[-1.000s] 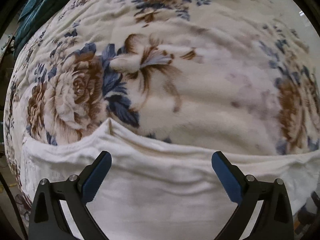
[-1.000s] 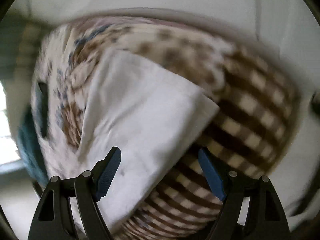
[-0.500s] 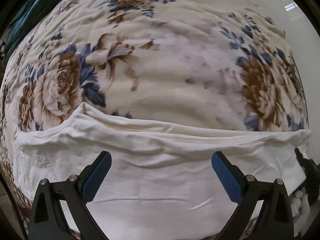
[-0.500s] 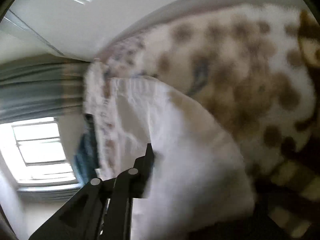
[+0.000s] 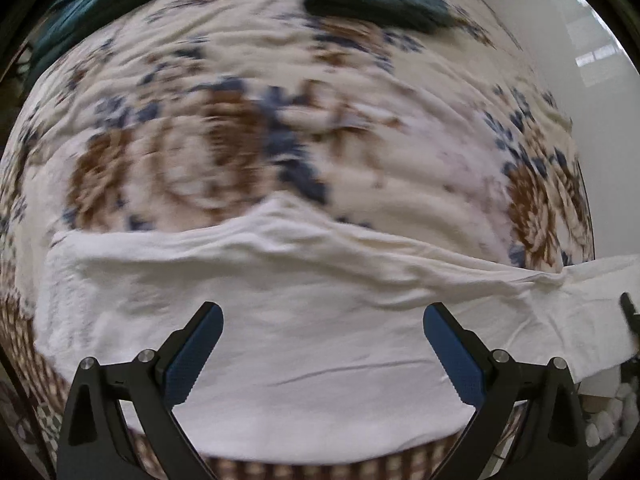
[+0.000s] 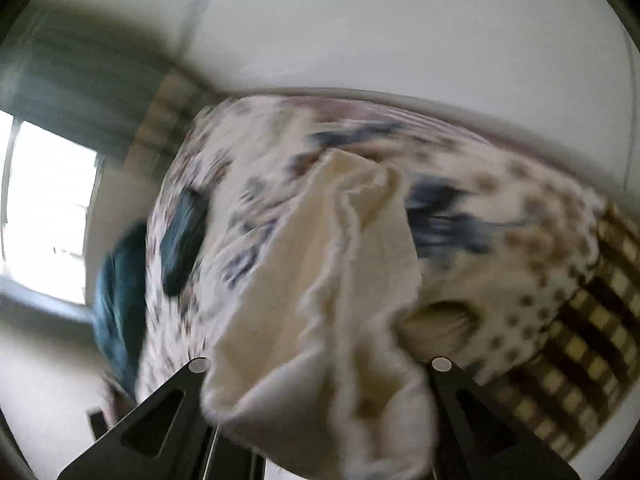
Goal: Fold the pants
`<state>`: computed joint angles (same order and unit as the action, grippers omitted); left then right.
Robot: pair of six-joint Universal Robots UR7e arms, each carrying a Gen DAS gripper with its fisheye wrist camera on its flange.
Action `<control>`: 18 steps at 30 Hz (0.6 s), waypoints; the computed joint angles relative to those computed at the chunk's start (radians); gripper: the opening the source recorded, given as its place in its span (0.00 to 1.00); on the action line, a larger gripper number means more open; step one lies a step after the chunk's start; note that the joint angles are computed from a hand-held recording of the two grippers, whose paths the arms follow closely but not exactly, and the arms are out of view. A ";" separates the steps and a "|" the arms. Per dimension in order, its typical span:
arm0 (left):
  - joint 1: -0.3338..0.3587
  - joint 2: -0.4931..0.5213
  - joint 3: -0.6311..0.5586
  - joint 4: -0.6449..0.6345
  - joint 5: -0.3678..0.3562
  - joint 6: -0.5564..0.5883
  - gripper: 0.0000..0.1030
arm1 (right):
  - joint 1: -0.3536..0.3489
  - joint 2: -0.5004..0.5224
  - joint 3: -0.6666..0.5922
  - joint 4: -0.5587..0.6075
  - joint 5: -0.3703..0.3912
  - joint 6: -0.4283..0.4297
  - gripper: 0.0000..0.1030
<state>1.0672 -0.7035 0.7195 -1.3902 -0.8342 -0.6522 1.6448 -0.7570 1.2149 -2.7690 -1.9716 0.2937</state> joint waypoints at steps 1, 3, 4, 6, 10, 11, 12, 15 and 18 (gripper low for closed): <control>0.002 -0.032 0.026 0.008 0.004 -0.016 1.00 | 0.036 0.030 -0.043 0.033 -0.030 -0.023 0.07; 0.008 -0.100 0.076 0.027 0.014 -0.050 1.00 | 0.089 0.082 -0.105 0.087 -0.062 -0.042 0.07; 0.011 -0.135 0.103 0.035 0.021 -0.065 1.00 | 0.121 0.131 -0.162 0.128 -0.083 -0.066 0.06; 0.018 -0.207 0.158 0.057 0.043 -0.097 1.00 | 0.172 0.184 -0.203 0.191 -0.124 -0.081 0.06; 0.040 -0.323 0.233 0.105 0.080 -0.158 1.00 | 0.250 0.375 -0.362 0.332 -0.141 -0.126 0.06; 0.048 -0.351 0.251 0.115 0.085 -0.172 1.00 | 0.264 0.412 -0.385 0.349 -0.144 -0.139 0.05; 0.054 -0.370 0.263 0.128 0.091 -0.187 0.99 | 0.280 0.454 -0.414 0.369 -0.154 -0.163 0.05; 0.072 -0.431 0.307 0.148 0.101 -0.227 0.99 | 0.317 0.583 -0.512 0.444 -0.164 -0.214 0.05; 0.087 -0.473 0.345 0.157 0.108 -0.251 0.99 | 0.347 0.679 -0.579 0.508 -0.206 -0.262 0.05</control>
<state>1.1542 -1.1769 1.0641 -1.2336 -0.7262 -0.9027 1.9915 -0.0782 0.6360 -2.2608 -2.1778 0.0318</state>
